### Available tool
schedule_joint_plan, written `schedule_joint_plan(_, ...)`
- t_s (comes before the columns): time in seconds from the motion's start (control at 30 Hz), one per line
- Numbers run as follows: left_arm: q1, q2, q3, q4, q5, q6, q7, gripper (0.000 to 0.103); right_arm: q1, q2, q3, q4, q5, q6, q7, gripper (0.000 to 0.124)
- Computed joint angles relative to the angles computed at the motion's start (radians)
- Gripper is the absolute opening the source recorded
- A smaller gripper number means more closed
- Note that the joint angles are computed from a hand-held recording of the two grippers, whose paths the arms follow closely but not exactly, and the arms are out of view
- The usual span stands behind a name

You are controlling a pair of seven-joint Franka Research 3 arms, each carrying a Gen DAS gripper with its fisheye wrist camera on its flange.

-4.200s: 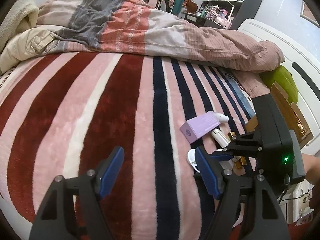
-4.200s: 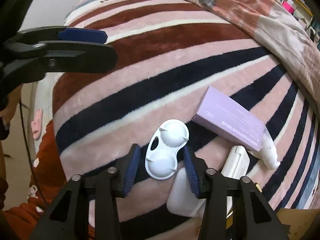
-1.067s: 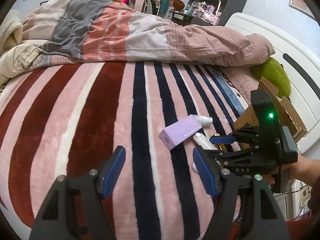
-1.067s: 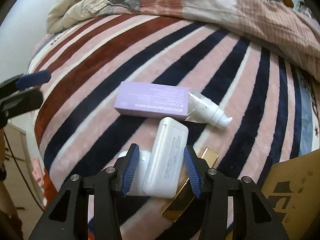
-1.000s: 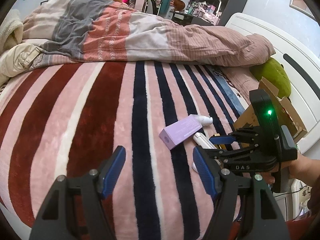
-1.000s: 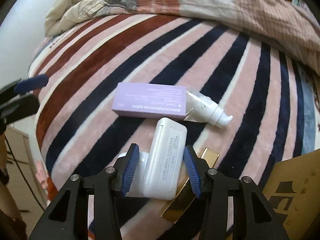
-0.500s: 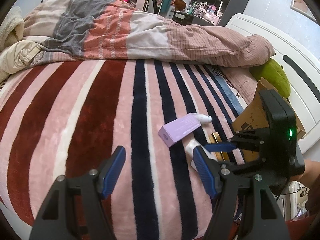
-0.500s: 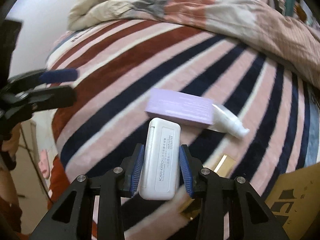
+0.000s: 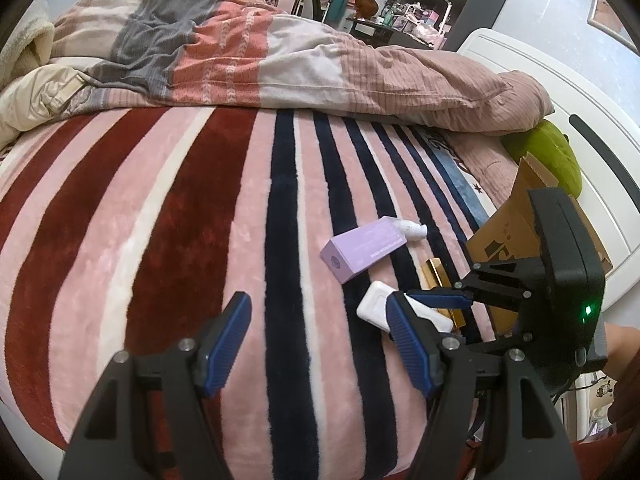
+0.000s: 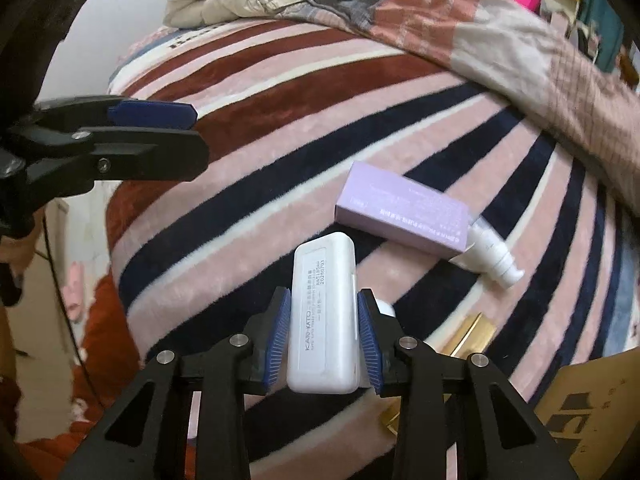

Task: Organize rigid objects
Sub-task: 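Grasp the white power bank with the right gripper, then carry the power bank with the right gripper into the box and release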

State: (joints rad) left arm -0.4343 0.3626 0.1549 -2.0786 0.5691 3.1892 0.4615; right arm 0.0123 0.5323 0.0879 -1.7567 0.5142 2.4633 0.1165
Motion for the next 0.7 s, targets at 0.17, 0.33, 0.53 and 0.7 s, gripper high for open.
schedule_joint_plan(0.17, -0.006, -0.002, 0.005, -0.003, -0.001, 0.002, -0.004, 0.066, 0.009, -0.015, 0.001, -0.033, -0.01, 0.052, -0.036, 0.03)
schedule_joint_plan(0.33, -0.035, -0.008, 0.036, -0.012, 0.012, 0.005, -0.021, 0.066, -0.005, -0.038, 0.027, -0.088, 0.024, 0.143, -0.114, 0.036)
schedule_joint_plan(0.53, -0.065, -0.017, 0.071, -0.036, 0.018, 0.02, -0.044, 0.066, -0.012, -0.058, 0.048, -0.149, 0.046, 0.224, -0.226, 0.04)
schedule_joint_plan(0.7, -0.078, -0.026, 0.09, -0.061, 0.015, 0.028, -0.058, 0.066, 0.0, -0.059, 0.045, -0.163, 0.035, 0.236, -0.236, 0.04)
